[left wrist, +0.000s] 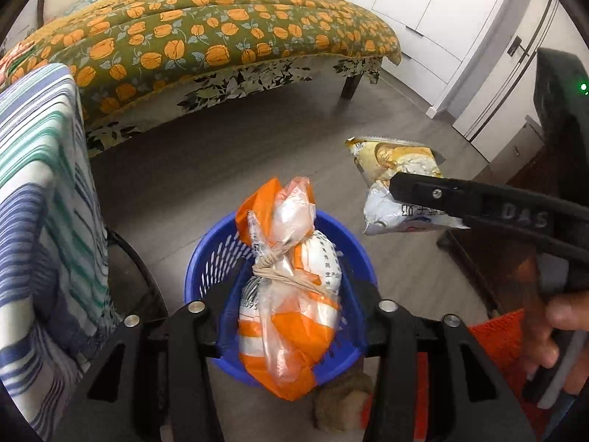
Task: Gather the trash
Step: 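Carry both bags over the blue wastebasket and open both tools to drop them, then move both tools back over the table toward the remaining trash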
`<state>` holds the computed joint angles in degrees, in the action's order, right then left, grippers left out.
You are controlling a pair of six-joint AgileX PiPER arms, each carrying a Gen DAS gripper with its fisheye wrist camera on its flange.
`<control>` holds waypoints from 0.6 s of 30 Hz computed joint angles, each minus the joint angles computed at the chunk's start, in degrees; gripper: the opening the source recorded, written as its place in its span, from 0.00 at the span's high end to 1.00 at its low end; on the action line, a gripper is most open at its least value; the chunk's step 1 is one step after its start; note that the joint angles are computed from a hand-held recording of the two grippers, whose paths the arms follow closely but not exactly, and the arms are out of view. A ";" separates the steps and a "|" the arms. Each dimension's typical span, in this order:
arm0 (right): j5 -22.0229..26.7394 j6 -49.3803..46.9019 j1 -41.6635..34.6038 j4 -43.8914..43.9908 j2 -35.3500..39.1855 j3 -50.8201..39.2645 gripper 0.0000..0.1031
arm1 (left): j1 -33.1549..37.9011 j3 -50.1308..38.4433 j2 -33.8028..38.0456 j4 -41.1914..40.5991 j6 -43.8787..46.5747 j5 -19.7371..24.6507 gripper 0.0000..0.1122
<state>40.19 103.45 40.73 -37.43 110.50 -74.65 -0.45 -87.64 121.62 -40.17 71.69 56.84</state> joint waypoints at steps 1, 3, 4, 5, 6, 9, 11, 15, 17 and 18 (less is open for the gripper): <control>-1.48 2.61 -0.23 -1.69 -0.62 1.41 0.39 | -0.13 0.08 0.15 -0.36 0.21 -0.61 0.33; -2.30 7.08 -0.13 -4.87 -2.01 3.30 0.29 | 0.04 0.61 0.12 -2.07 1.05 -2.02 0.29; -1.87 8.90 0.11 -6.35 -2.65 3.78 0.28 | 0.23 0.54 0.08 -2.04 0.84 -1.71 0.27; -1.42 10.34 0.33 -7.65 -3.23 4.17 0.27 | 0.89 0.46 -0.29 -2.29 0.85 -0.85 0.25; -0.68 12.04 0.71 -9.19 -3.86 4.56 0.23 | 1.16 0.67 -0.81 -2.65 1.02 -0.89 0.24; 1.76 15.22 1.58 -12.08 -4.58 4.64 0.14 | 4.00 3.11 -4.67 -5.60 4.38 0.32 0.18; 4.11 15.12 2.32 -12.14 -4.25 3.51 0.13 | 6.06 3.03 -6.51 -6.79 5.35 2.83 0.16; 11.48 12.67 5.06 -12.24 -2.15 -1.04 0.11 | 11.42 0.13 -8.79 -7.83 5.99 8.80 0.14; 13.84 11.18 6.27 -12.88 -0.92 -3.36 0.11 | 14.75 -2.36 -8.58 -7.59 6.45 10.88 0.13; 15.67 9.66 7.13 -13.09 0.29 -5.53 0.11 | 15.96 -3.56 -8.19 -7.28 6.48 11.32 0.13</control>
<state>55.86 113.11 47.86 -50.52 110.80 -80.18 15.51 -91.21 113.42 -47.44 78.17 68.16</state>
